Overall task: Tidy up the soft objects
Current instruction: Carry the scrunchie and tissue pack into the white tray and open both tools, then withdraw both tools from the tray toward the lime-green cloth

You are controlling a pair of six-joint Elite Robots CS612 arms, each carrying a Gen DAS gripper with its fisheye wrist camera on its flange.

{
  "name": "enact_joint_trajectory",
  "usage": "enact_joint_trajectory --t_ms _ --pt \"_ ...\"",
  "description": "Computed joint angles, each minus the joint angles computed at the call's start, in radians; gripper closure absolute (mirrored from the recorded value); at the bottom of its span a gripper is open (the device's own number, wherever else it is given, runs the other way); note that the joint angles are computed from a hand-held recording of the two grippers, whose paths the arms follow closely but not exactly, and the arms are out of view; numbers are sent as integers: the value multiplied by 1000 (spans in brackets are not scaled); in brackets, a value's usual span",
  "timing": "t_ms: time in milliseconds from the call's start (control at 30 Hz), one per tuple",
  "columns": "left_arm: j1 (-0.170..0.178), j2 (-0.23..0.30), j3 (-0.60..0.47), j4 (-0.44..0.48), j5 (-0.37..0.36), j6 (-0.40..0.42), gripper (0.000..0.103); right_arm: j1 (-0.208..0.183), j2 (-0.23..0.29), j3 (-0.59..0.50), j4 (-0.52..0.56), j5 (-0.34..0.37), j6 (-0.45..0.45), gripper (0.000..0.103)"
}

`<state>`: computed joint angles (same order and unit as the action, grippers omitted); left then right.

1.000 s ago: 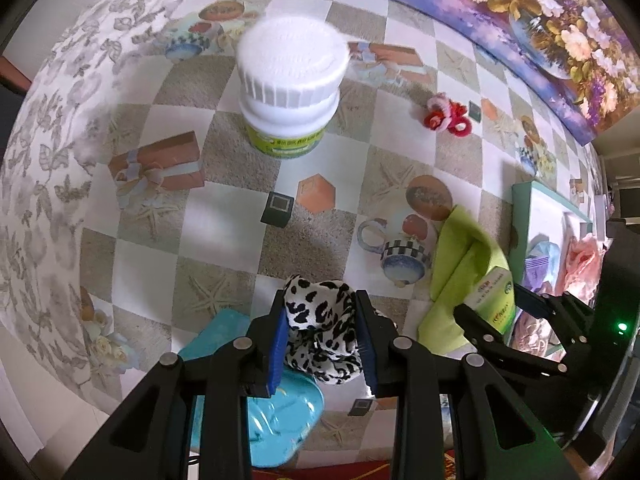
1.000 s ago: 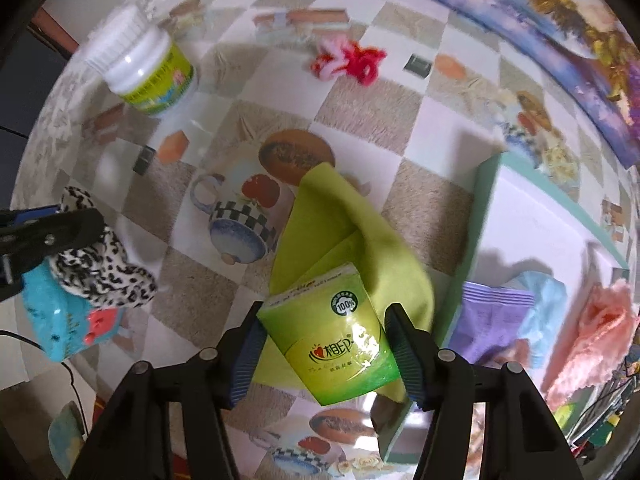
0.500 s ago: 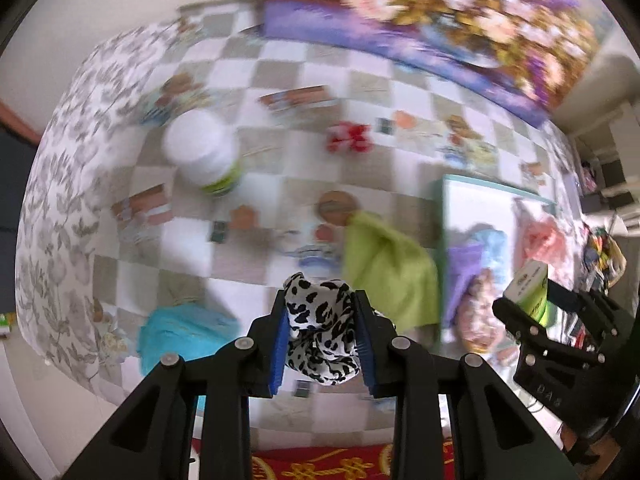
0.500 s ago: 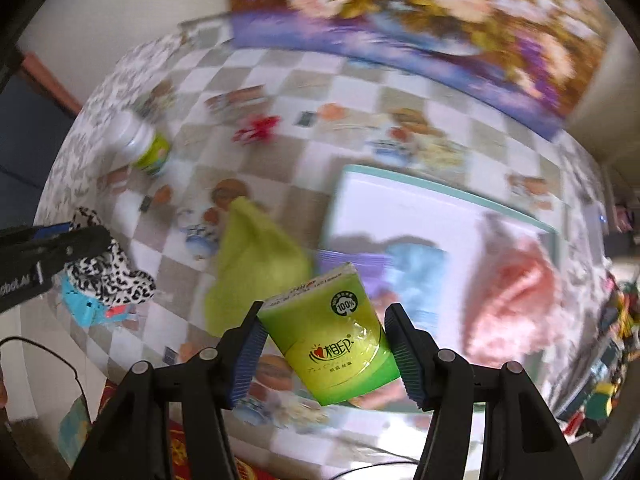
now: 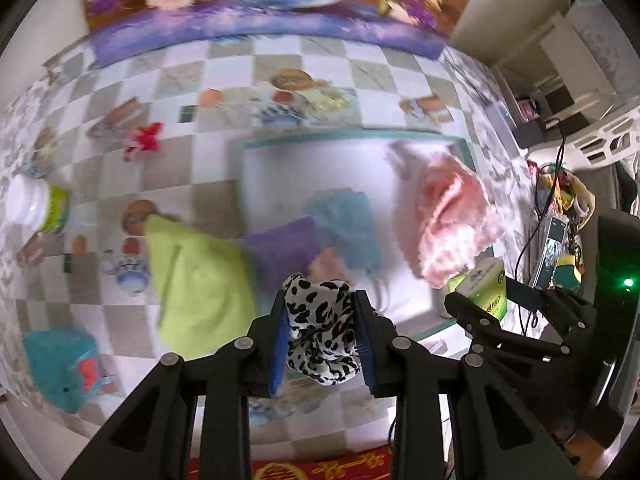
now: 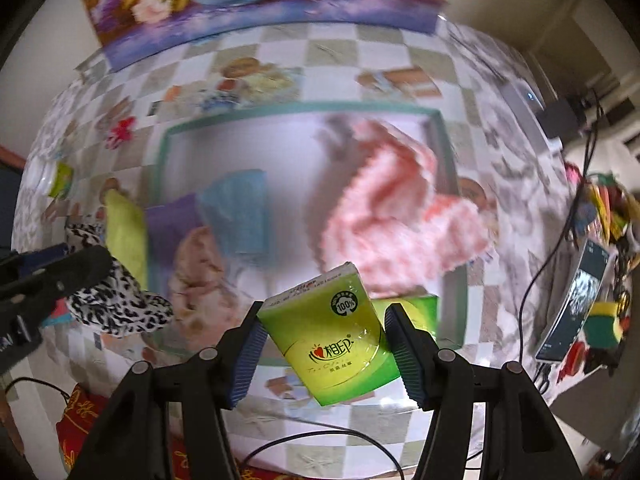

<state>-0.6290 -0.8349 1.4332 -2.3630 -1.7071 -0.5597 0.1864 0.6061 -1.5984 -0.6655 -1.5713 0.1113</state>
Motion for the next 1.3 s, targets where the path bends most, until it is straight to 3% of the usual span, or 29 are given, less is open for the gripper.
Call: enact_joint_trajectory --t_ms 167,300,400,500,600,700,833,1300 --pt "-7 32 -40 2 -14 0 70 -18 8 0 3 11 0 40" --pt "1 48 -62 0 -48 -6 55 -29 11 2 -3 31 6 38" --pt "4 49 -66 14 -34 -2 55 -36 14 4 -4 42 15 30" --pt "12 46 -64 27 -23 -11 53 -34 15 8 -5 36 21 28" --pt "21 39 -53 40 0 -34 38 -28 14 11 -5 30 20 28" --pt "30 32 -44 60 20 -58 32 -19 12 11 -11 23 15 24" --pt "38 18 -22 79 69 -84 12 -4 11 10 -29 9 5 2" --pt "95 -28 58 66 103 -120 11 52 -22 68 -86 -13 -10 0"
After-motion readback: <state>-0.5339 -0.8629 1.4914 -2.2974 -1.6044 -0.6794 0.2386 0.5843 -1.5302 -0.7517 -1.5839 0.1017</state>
